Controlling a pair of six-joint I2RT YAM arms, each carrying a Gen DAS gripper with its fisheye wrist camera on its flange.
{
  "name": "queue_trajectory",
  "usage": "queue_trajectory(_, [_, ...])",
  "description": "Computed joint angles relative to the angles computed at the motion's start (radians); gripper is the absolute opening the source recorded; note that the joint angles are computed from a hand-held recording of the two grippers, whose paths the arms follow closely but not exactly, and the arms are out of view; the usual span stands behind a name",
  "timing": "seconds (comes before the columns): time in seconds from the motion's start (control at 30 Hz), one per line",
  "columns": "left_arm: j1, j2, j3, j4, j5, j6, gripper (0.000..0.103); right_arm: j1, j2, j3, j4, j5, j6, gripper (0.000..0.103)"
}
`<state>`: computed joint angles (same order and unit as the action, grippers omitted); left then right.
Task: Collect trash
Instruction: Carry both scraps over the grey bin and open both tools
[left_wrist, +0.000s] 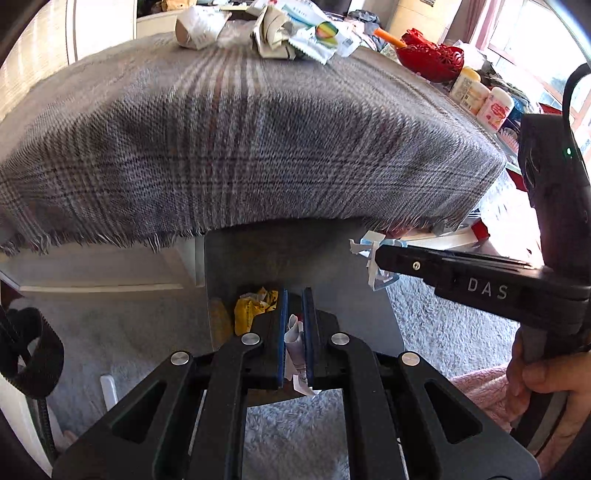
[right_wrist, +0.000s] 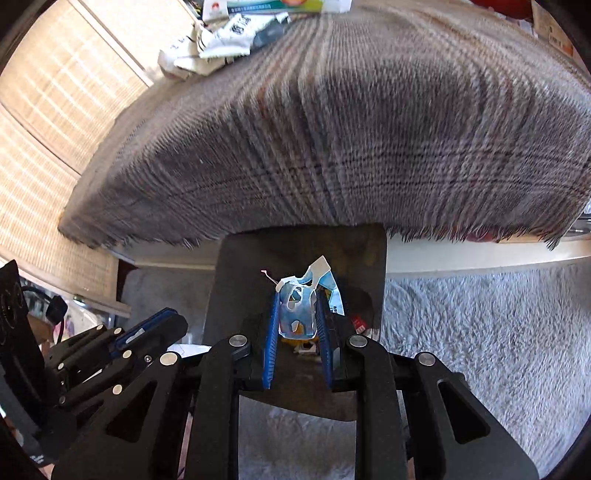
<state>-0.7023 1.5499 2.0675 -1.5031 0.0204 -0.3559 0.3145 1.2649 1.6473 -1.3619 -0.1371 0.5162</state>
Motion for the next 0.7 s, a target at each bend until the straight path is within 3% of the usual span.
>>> queue_trajectory(0.47, [0.013, 0.01, -0.066, 0.023, 0.008, 0.009, 0.011, -0.011, 0.013, -0.007, -0.002, -0.003, -0.004, 0.024])
queue_trajectory(0.6, [0.014, 0.017, -0.057, 0.017, -0.004, 0.006, 0.027, -0.003, 0.023, 0.012, -0.008, 0.016, 0.001, 0.026])
queue_trajectory(0.7, [0.013, 0.017, -0.053, 0.013, -0.013, 0.003, 0.041, -0.016, 0.025, 0.027, -0.013, 0.022, -0.002, 0.035])
